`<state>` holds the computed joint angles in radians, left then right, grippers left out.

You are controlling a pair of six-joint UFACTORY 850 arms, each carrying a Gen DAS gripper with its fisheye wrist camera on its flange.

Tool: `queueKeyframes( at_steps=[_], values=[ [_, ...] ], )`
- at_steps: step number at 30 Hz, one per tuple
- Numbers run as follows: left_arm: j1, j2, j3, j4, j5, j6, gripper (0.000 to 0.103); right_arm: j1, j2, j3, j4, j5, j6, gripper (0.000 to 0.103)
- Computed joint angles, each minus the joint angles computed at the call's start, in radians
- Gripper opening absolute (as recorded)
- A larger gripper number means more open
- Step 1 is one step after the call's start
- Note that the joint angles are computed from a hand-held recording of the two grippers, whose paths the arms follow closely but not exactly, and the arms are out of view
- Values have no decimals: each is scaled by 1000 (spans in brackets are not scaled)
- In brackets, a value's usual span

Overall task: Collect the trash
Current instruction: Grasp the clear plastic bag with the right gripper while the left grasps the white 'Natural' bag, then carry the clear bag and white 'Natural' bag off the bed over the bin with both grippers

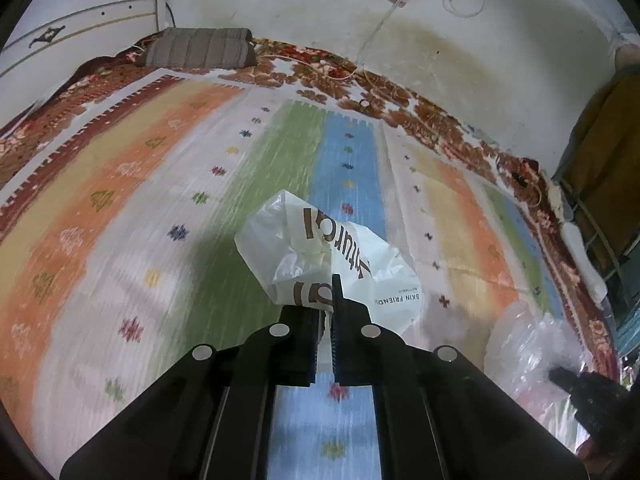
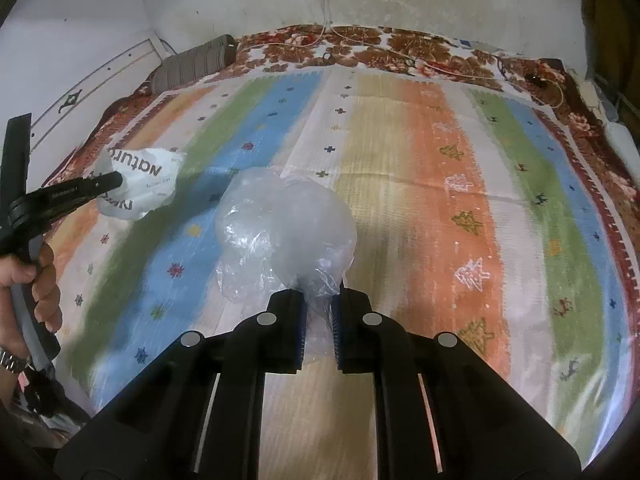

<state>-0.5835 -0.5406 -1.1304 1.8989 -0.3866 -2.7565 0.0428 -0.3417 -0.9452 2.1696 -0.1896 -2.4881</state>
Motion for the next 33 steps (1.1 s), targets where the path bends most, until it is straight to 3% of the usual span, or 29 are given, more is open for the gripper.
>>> queueKeyframes(
  at_steps=[5,8,15,18,22,27,33],
  values=[
    [-44,31,22,-73,6,39,4,7,50,56,-28,-4,37,9],
    [-86,56,24,-230,-20,231,4,10,88,94,-80,-12,87,9],
    [-136,127,87,-258,-15,244,4,6,173,179,-98,-25,117,9],
    [-148,130,82,-369,-8,373,4,3,201,206,-112,-31,132,9],
    [-163,169,114,-367,2,363,4,-8,253,249,-148,-44,163,9],
    [-193,205,129,-438,-10,443,4,-6,326,310,-156,2,152,9],
    [-232,254,152,-560,-14,508,4,-35,396,358,-362,-34,359,9]
  ],
)
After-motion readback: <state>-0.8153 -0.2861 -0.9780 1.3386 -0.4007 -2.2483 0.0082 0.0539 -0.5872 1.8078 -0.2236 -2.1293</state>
